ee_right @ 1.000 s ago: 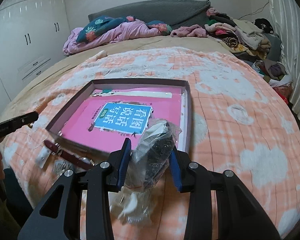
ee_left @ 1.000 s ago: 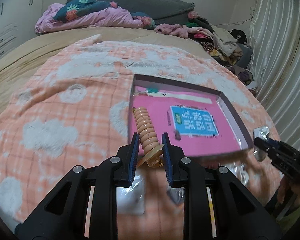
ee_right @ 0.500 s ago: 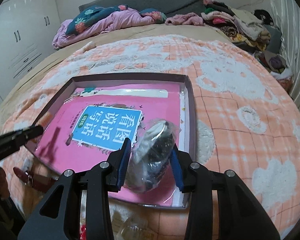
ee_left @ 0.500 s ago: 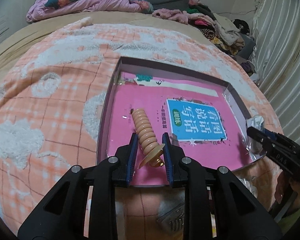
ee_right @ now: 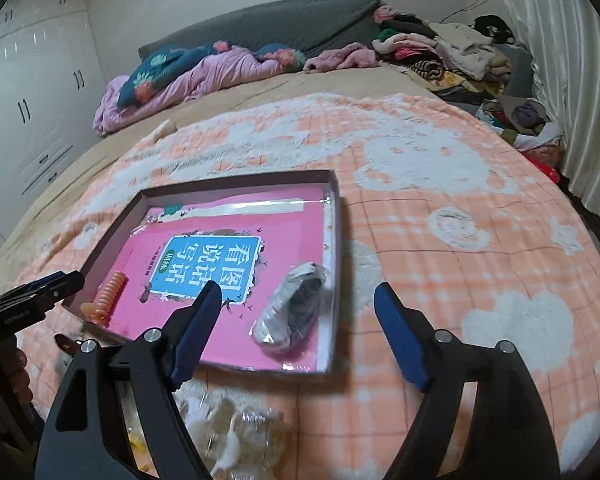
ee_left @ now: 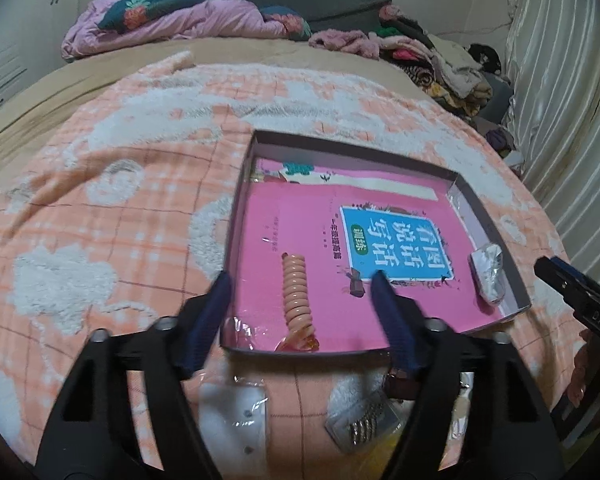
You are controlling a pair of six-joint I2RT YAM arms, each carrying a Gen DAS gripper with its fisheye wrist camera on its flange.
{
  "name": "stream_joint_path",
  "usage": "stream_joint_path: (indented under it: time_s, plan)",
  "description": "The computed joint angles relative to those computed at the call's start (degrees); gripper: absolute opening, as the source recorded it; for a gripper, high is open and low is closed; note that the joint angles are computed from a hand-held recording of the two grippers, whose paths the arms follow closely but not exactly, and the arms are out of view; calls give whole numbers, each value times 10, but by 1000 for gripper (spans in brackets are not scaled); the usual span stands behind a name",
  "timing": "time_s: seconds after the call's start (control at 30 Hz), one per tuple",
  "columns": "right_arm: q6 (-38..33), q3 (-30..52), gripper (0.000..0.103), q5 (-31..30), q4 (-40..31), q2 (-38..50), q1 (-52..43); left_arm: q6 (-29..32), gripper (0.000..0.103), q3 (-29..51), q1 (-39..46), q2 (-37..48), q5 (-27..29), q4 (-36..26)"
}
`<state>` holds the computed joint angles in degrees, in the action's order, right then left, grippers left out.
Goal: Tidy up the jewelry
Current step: 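Withdraw both tools from the tray back toward the remaining jewelry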
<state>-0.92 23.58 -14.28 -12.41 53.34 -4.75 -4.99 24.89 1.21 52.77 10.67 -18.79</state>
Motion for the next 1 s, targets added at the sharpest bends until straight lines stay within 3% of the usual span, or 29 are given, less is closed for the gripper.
stream_joint_path:
  time_s: [0.17,0.67,1.0]
  plan:
    - [-9,-6,80,-37,-62,-81,-33,-3,88,-2,35,-70,30,-53]
    - [-55,-12,80,-66,-222,-242,-38,39,90,-8,64,-230,65,-208]
    - [-84,-17,80,-71,-296,-305,-46,37,90,-25,23,-289,45,-267]
